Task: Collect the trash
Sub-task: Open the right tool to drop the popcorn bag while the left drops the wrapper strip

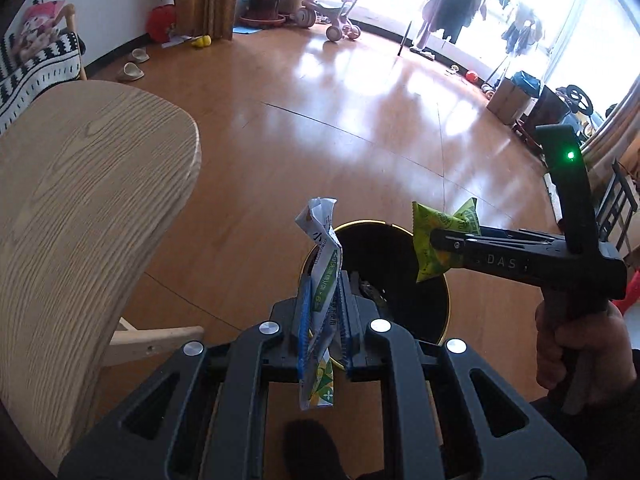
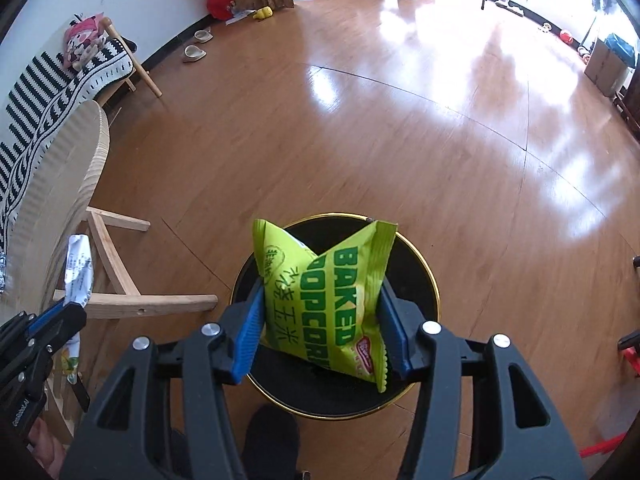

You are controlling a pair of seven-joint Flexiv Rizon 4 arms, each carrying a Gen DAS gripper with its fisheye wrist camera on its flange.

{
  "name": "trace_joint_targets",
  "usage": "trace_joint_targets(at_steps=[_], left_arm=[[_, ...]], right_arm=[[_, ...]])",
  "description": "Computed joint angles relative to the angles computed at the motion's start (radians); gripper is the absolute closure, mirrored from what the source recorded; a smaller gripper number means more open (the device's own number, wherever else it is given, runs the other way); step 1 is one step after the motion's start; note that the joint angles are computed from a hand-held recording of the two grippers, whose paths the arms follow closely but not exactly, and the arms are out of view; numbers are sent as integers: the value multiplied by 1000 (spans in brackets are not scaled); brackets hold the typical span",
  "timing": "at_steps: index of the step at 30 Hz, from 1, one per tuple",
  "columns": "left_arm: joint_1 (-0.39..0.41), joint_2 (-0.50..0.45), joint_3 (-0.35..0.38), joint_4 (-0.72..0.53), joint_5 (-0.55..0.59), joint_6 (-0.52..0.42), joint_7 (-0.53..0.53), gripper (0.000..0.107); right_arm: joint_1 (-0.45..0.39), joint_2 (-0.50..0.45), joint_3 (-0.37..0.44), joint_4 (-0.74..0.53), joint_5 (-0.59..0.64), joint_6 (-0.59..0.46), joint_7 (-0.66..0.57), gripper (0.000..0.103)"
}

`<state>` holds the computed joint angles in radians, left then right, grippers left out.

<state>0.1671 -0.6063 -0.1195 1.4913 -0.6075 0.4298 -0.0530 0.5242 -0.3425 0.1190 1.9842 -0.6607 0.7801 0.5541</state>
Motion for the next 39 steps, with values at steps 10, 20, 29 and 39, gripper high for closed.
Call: trace_joint_targets(at_steps=[10,20,29,39], left_arm=[[0,13,1,12,4,-50,27,95],[-25,14,8,28,30,-71,21,95],[-42,6,3,31,44,-115,15,95],[-60,8,2,46,43,-147,15,85]], right_arm=[[25,-1,5,-43,-14,-114,-27,34],[30,24,15,-28,-47,-172,20,33],[33,56,34,-4,-65,-218,91,33],[23,91,51,39,-69,-235,153,33]])
